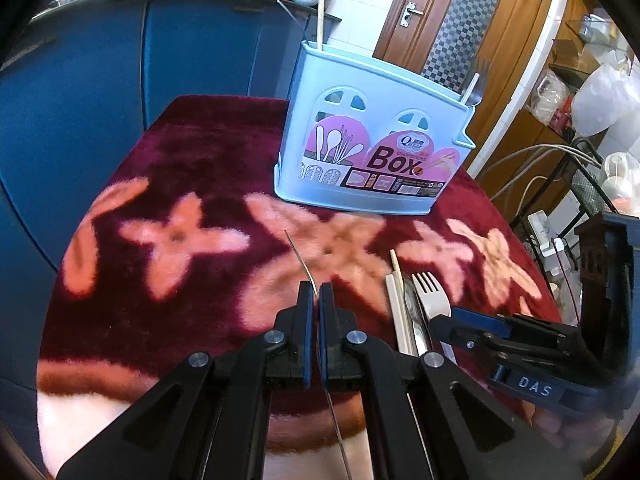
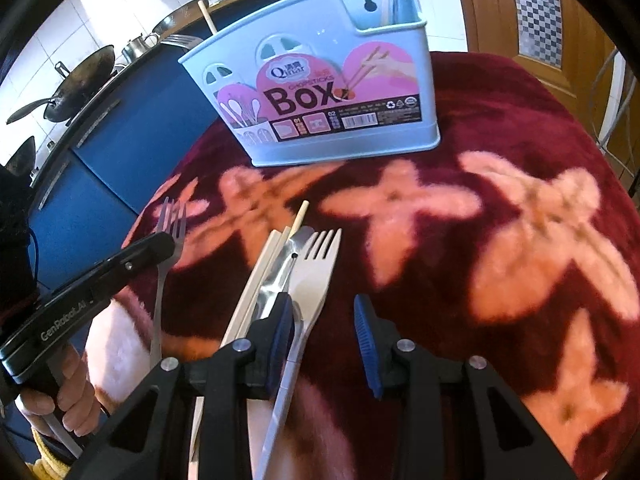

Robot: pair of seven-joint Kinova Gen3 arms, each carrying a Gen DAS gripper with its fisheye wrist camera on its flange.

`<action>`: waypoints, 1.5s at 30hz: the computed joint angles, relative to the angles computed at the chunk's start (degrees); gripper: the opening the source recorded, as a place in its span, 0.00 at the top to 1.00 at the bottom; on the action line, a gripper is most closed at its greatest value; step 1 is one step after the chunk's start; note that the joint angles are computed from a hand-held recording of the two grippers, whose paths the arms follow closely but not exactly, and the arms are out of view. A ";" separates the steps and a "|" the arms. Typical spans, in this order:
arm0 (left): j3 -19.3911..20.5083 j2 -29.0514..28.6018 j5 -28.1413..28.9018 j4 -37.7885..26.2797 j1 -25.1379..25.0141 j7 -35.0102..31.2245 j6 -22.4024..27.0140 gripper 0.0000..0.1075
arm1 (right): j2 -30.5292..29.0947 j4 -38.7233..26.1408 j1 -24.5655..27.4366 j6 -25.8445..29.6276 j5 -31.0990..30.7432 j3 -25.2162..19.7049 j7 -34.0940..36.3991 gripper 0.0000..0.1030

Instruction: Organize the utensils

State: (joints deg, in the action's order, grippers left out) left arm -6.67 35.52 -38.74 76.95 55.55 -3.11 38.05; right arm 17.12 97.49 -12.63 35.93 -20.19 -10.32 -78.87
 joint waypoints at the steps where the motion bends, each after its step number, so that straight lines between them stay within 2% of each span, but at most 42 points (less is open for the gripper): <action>1: 0.01 -0.01 0.02 0.08 -0.03 0.07 -0.13 1.00 | 0.06 -0.04 -0.26 -0.20 0.40 0.21 -0.28 0.69; 3: 0.02 0.06 0.01 0.02 0.01 0.11 -0.17 1.00 | 0.03 0.05 0.13 -0.65 0.14 -0.08 0.42 0.79; 5: -0.06 0.03 -0.12 0.04 0.11 0.13 -0.25 1.00 | 0.09 0.30 2.28 -0.80 -2.69 -1.36 3.16 0.80; 6: -0.20 -0.04 -0.31 0.13 0.27 0.25 -0.34 1.00 | 0.24 0.22 3.01 -0.61 -3.90 -1.71 4.25 0.84; 7: -0.37 -0.13 -0.58 0.21 0.49 0.43 -0.42 1.00 | 0.29 0.42 4.20 -0.64 -5.80 -2.37 6.04 0.94; 15: -2.20 -1.36 -4.91 1.45 2.99 4.49 -1.22 1.00 | -2.62 3.83 6.94 -3.68 -13.35 -3.23 14.19 0.94; 21: -3.42 -2.81 -10.35 3.04 5.05 9.65 -1.46 1.00 | -6.18 6.81 8.32 -6.98 -20.93 -3.48 21.59 0.94; 26: -2.95 -3.69 -15.15 3.13 5.82 13.15 -0.31 1.00 | -10.06 9.78 6.72 -12.98 -24.69 -2.71 26.30 0.94; 32: -1.90 -4.65 -21.66 3.00 6.25 16.98 1.40 1.00 | -13.39 12.31 3.38 -20.98 -24.94 -1.61 28.05 0.94; 37: 0.27 -4.83 -24.29 1.20 4.60 16.05 3.23 1.00 | -14.05 12.49 3.03 -22.95 -28.01 -1.23 31.13 0.94; 45: 1.22 -4.16 -26.39 -3.88 2.91 12.44 6.21 1.00 | -12.92 10.85 3.28 -23.30 -27.97 -0.91 31.35 0.94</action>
State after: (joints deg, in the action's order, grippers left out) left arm -5.45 31.36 -65.13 73.06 58.46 9.34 44.26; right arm 4.21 108.34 -9.35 12.63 -48.16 -11.23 -47.52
